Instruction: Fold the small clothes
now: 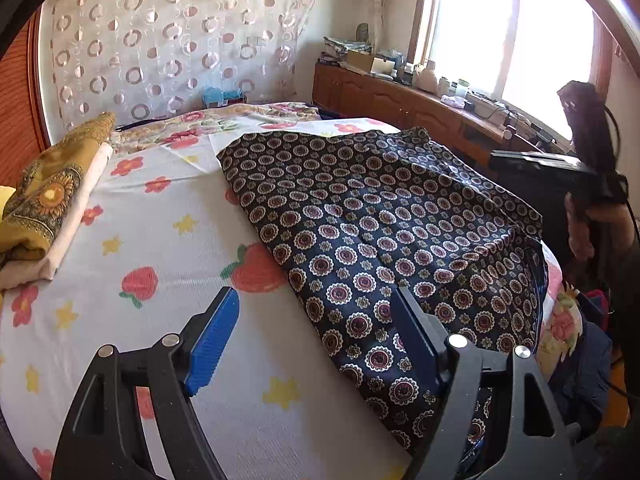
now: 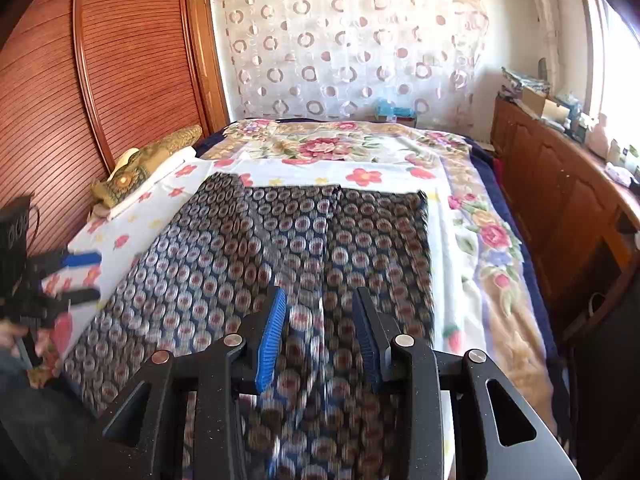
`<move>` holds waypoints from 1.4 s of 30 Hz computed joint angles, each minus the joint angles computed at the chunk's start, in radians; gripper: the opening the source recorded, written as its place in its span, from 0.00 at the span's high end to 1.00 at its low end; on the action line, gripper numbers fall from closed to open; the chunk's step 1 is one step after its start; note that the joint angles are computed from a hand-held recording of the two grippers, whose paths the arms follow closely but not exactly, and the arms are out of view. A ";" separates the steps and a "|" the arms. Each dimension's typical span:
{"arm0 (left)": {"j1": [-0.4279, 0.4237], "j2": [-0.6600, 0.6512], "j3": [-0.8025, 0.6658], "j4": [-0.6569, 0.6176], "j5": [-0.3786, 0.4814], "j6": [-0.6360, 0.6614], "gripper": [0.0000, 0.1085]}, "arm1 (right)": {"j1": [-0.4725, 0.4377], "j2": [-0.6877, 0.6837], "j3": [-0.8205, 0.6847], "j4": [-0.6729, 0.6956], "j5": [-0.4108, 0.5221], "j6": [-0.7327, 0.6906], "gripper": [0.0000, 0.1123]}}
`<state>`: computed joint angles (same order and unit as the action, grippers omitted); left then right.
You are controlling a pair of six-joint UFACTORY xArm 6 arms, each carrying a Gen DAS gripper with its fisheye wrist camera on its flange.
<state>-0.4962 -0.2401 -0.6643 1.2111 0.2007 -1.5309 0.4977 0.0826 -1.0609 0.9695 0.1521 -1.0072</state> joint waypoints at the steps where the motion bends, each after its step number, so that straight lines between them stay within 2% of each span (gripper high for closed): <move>1: 0.000 0.001 0.002 -0.001 -0.001 0.000 0.28 | 0.001 0.024 -0.025 -0.069 0.002 0.067 0.67; 6: -0.001 0.014 0.006 -0.022 0.000 0.014 0.28 | 0.008 0.178 -0.195 -0.374 0.054 0.347 0.67; 14: -0.010 0.027 0.012 -0.037 -0.013 0.013 0.28 | -0.014 0.424 -0.531 -0.660 0.308 0.626 0.66; 19: -0.023 0.043 0.006 -0.030 -0.021 -0.004 0.28 | 0.001 0.449 -0.570 -0.709 0.307 0.672 0.63; 21: -0.027 0.044 0.006 -0.035 -0.020 0.002 0.28 | -0.009 0.457 -0.558 -0.697 0.272 0.633 0.64; 22: -0.031 0.043 0.006 -0.035 -0.017 0.001 0.28 | -0.005 0.452 -0.546 -0.712 0.259 0.630 0.66; 24: -0.032 0.043 0.006 -0.044 -0.015 0.010 0.28 | -0.008 0.424 -0.491 -0.690 0.222 0.578 0.78; 25: -0.032 0.040 0.007 -0.043 -0.015 0.007 0.28 | -0.005 0.415 -0.476 -0.679 0.206 0.555 0.95; 28: -0.029 0.034 0.012 -0.032 -0.017 -0.009 0.28 | 0.001 0.410 -0.450 -0.649 0.142 0.514 0.96; 30: -0.029 0.032 0.013 -0.029 -0.020 -0.014 0.28 | -0.004 0.384 -0.425 -0.566 0.106 0.441 0.96; 32: -0.029 0.031 0.014 -0.016 -0.024 -0.027 0.28 | -0.017 0.351 -0.398 -0.543 0.078 0.426 0.97; 35: -0.030 0.033 0.012 -0.006 -0.032 -0.034 0.28 | -0.051 0.331 -0.381 -0.670 0.056 0.521 0.98; 38: -0.031 0.033 0.012 0.002 -0.041 -0.041 0.28 | -0.097 0.341 -0.386 -0.912 0.047 0.727 0.98; 39: -0.030 0.034 0.011 0.004 -0.043 -0.042 0.28 | -0.108 0.349 -0.396 -0.937 0.053 0.753 0.98; 42: -0.025 0.038 0.006 0.022 -0.050 -0.052 0.28 | -0.133 0.361 -0.407 -0.880 0.071 0.723 0.98</move>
<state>-0.5208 -0.2018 -0.6583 1.2330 0.1507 -1.5834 0.3651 0.4438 -1.4679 0.0892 0.2235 -0.2847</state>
